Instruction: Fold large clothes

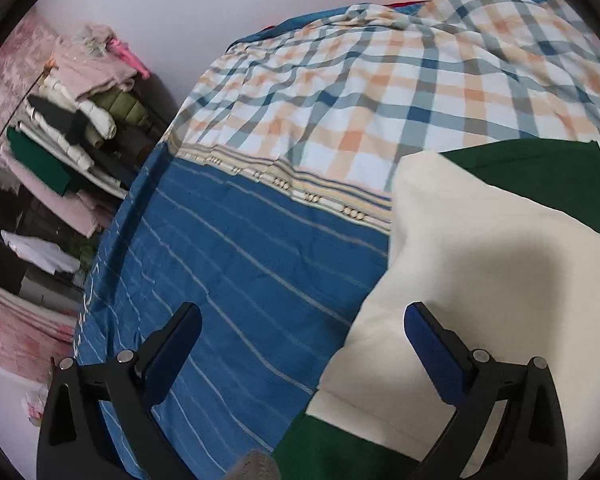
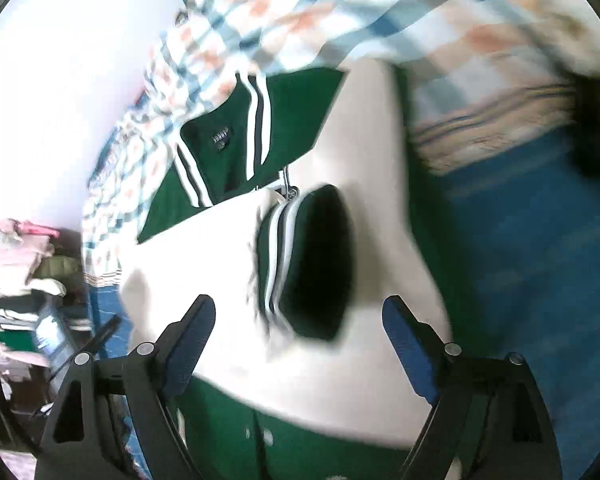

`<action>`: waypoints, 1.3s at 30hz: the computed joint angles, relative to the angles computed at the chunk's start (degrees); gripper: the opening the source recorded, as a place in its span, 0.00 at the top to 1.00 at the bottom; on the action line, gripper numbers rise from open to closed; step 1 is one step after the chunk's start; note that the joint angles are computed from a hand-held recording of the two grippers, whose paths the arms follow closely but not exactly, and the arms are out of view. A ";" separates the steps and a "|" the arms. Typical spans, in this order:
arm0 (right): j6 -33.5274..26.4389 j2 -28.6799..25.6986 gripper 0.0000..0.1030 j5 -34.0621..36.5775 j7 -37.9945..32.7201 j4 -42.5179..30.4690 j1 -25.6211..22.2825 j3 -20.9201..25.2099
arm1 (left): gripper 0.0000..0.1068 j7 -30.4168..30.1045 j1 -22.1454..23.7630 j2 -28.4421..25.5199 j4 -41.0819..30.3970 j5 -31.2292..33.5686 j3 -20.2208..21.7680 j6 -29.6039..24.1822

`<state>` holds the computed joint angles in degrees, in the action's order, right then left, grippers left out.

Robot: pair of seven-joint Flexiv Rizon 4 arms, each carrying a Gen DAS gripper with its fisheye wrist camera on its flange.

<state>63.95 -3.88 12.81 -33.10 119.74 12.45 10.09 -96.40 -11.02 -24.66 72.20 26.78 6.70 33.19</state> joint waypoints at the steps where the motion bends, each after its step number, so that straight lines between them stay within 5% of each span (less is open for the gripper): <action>1: -2.33 -2.92 0.16 1.77 -2.17 -2.61 -0.16 -0.38 | 0.04 0.35 -0.18 -0.33 -0.10 0.33 -0.12 0.19; 4: -6.24 -6.46 0.90 3.35 -4.07 -5.93 -0.62 -0.08 | 0.04 1.76 -0.95 -1.74 -0.28 2.23 0.06 1.27; 8: -6.57 0.41 0.92 -10.03 8.41 -0.12 1.20 -1.51 | 0.04 4.94 0.15 -1.94 0.60 -0.31 -0.35 0.33; 12: -13.89 2.54 0.90 -3.81 5.20 -0.98 -0.39 -1.36 | 0.04 5.30 1.94 3.02 4.44 -3.42 -0.04 1.20; 17: -17.28 3.22 0.47 -0.34 1.43 -1.46 -0.85 -0.94 | 0.04 7.77 4.16 11.48 12.86 -1.23 0.52 0.94; 19: -16.89 4.38 0.39 -2.67 3.10 -0.85 -0.64 -0.69 | 0.04 10.66 4.76 13.38 16.29 0.94 -0.15 0.45; 26: -20.50 11.29 0.39 -3.91 9.32 3.52 1.04 1.08 | 0.04 4.17 3.28 6.61 14.49 10.99 -1.07 4.68; 31: -24.17 14.13 0.39 -5.10 12.39 6.44 1.85 1.67 | 0.04 2.52 3.73 2.19 10.80 7.90 0.34 4.57; 39: -27.93 12.60 0.39 -5.31 1.76 5.81 3.19 0.15 | 0.04 3.85 2.79 1.07 9.55 10.01 2.46 6.14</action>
<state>36.02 8.71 7.50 -31.34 125.55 15.64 10.24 -92.55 -8.22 -23.59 81.75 36.79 9.16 39.33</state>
